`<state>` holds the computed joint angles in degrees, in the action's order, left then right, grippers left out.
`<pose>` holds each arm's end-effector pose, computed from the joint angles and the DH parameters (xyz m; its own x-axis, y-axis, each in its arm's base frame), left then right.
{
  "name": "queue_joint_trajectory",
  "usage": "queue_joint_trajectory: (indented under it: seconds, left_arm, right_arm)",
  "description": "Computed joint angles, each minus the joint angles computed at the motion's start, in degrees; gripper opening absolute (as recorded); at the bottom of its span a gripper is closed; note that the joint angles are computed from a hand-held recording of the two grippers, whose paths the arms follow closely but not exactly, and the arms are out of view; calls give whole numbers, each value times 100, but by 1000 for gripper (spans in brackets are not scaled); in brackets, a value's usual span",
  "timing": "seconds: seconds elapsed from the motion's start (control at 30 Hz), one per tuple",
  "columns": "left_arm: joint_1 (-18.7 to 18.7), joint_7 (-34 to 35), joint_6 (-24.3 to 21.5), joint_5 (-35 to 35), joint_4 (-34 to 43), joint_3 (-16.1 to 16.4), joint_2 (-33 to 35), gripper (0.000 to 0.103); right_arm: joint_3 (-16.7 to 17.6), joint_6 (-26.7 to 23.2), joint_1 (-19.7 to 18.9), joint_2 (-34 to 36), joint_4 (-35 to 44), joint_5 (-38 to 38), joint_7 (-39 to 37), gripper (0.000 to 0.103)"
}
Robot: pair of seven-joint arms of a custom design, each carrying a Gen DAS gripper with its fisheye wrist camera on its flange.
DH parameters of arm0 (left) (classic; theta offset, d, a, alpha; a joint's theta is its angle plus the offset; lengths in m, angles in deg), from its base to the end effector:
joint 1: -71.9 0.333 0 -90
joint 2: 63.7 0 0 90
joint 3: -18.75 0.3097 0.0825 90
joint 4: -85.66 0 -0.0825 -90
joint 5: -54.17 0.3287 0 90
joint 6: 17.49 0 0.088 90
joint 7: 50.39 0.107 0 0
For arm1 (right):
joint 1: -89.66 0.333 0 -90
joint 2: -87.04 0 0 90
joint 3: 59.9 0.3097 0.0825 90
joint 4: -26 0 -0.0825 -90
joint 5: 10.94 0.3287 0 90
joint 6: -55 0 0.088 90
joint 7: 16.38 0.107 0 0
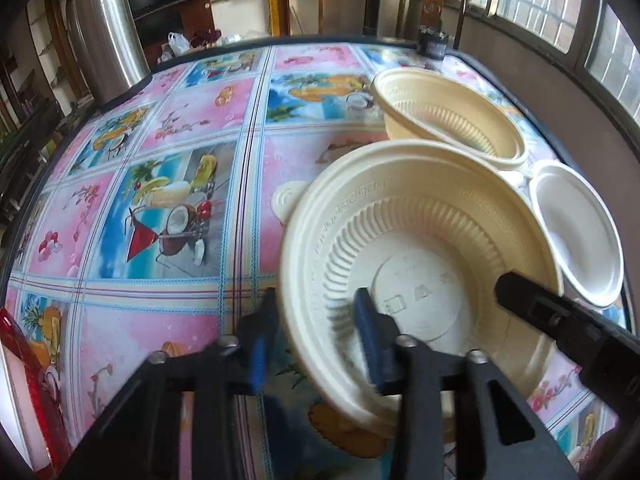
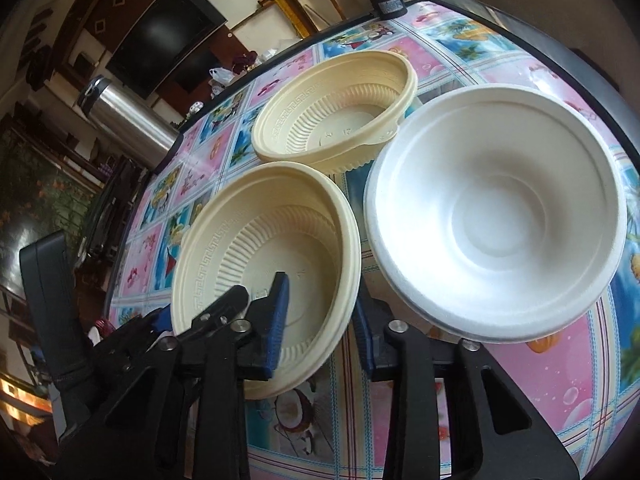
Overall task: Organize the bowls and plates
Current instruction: 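Grasp the large beige bowl rim with both grippers and lift it, then carry the large beige bowl with both grippers over the white bowl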
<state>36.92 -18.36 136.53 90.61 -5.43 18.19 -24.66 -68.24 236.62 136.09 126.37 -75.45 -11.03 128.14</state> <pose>0.5457 -0.4117 0.3059 -0.1216 -0.9926 -0.0060 -0.8437 0.1066 -0.5261 0.5144 0.4270 0.2980 -0.0659 -0.8751 -0.4794 -0.8334 0.3125 -0.4558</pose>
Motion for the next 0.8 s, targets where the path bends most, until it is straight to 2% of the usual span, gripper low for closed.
queue_joint_trajectory:
  seconds: [0.03, 0.1, 0.17, 0.27, 0.4, 0.8]
  left_arm:
    - [-24, 7, -35, 27, 10, 18, -3, 25]
    - [-56, -50, -29, 92, -43, 50, -46, 25]
    - [-50, -147, 67, 140, -156, 71, -104, 25]
    - [-159, -507, 203, 421, -452, 241, -317, 24]
    - [-224, -1032, 254, 905, -852, 366, -654, 23]
    - [179, -2608, 236, 2373, -2146, 163, -1767, 23]
  right_arm:
    - [-4, -55, 15, 8, 33, -25, -30, 27]
    - [5, -157, 28, 25, 96, -69, -67, 26]
    - [-202, -213, 223, 26, 107, -152, 19, 26]
    - [-258, -182, 320, 4, 85, -261, 65, 26]
    - [-565, -354, 683, -11, 178, -467, 219, 26]
    - [-572, -676, 1001, 44, 749, -1183, 589, 27]
